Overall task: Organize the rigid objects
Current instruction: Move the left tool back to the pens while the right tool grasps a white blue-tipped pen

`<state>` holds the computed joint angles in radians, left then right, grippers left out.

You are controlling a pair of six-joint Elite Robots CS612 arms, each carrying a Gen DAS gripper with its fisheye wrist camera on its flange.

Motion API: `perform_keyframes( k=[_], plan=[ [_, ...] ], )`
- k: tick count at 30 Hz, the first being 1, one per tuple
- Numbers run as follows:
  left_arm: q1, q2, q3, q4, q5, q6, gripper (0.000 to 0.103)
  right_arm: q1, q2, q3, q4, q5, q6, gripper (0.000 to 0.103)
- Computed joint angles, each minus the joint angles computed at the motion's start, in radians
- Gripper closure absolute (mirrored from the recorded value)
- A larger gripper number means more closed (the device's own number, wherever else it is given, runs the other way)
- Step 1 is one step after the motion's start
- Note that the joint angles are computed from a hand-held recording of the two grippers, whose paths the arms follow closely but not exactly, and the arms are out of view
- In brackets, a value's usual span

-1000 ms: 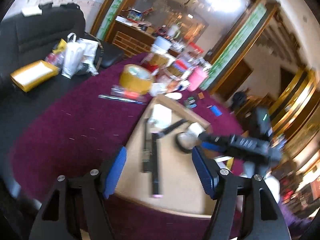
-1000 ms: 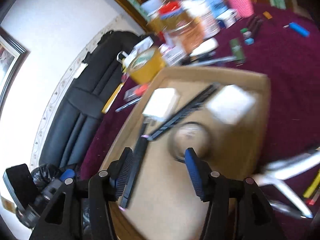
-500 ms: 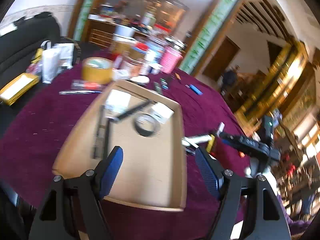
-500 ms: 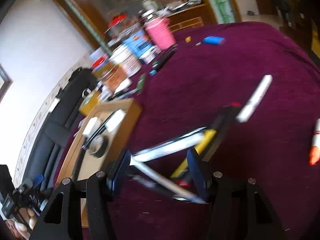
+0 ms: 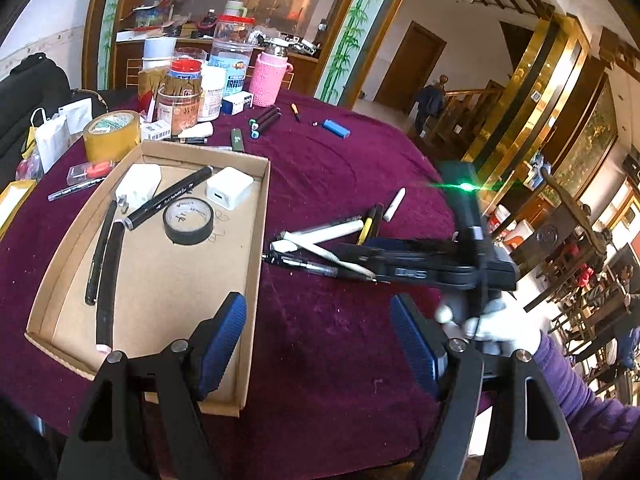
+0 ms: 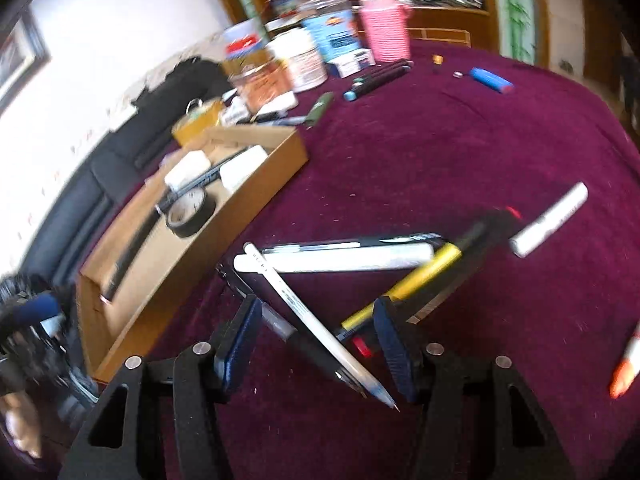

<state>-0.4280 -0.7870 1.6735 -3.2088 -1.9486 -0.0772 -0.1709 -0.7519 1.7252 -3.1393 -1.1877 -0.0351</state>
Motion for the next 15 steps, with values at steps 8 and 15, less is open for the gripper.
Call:
perform_keyframes(
  k=[8,15],
  plan=[
    [-0.016,-0.007,0.007,0.026,0.032,0.028,0.029,0.027,0.042,-0.071,0.056,-0.084,-0.051,0.076],
    [-0.041,0.008,-0.023,0.105,0.016,0.051,0.029,0.008,0.029,-0.029,0.000,-0.155,0.008,0.095]
  ],
)
